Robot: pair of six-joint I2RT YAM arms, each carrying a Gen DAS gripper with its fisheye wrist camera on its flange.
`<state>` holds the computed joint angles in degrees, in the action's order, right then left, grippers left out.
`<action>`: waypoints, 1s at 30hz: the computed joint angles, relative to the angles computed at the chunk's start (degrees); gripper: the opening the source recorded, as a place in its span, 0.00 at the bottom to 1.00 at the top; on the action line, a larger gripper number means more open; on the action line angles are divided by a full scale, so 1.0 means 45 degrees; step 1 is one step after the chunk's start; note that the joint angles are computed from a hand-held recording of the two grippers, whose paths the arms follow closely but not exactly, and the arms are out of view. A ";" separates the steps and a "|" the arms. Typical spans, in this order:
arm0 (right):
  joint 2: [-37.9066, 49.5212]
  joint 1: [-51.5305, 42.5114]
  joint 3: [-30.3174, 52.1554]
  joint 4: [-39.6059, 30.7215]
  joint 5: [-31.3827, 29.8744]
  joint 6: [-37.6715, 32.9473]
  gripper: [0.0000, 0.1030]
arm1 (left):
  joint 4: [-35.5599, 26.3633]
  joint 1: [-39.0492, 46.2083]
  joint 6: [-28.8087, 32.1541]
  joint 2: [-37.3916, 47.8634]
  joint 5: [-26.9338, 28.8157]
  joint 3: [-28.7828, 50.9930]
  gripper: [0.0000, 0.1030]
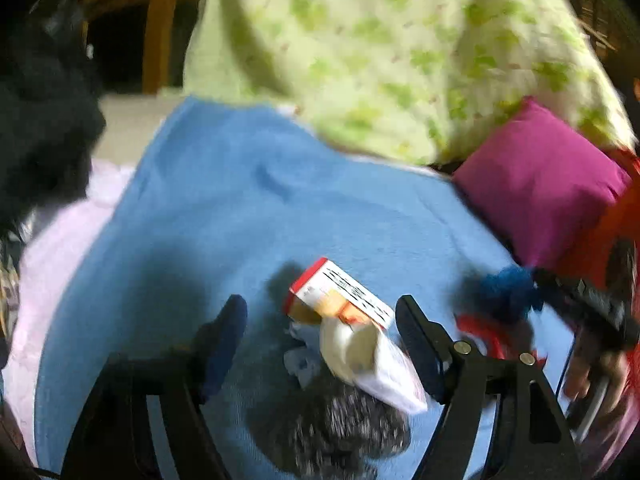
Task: Collect trash
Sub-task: 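Grasp the white-red medicine box with the left gripper while the right grasps the blue bag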
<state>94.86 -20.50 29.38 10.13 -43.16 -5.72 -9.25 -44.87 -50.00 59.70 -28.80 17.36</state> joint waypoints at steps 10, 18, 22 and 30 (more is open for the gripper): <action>0.0742 0.0454 0.0115 0.0559 0.1105 -0.0020 0.77 | -0.1206 0.3308 -0.0778 0.6565 0.4050 0.4567 0.75; 0.2094 0.0210 0.0721 0.0524 0.1137 -0.0190 0.53 | -0.1046 0.3042 -0.1629 0.7836 0.4060 0.4928 0.68; 0.1301 -0.0338 0.0328 0.0244 0.0242 -0.0778 0.51 | -0.1306 0.2298 -0.1742 0.7818 0.3229 0.5080 0.65; -0.1793 -0.2540 -0.0367 -0.2765 -0.1954 -0.2839 0.51 | -0.2205 0.0065 -0.1729 0.6495 0.1882 0.5683 0.56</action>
<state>86.79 -31.93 27.72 -2.31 -51.96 -18.50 -19.18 -44.58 -57.78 88.93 -20.33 42.94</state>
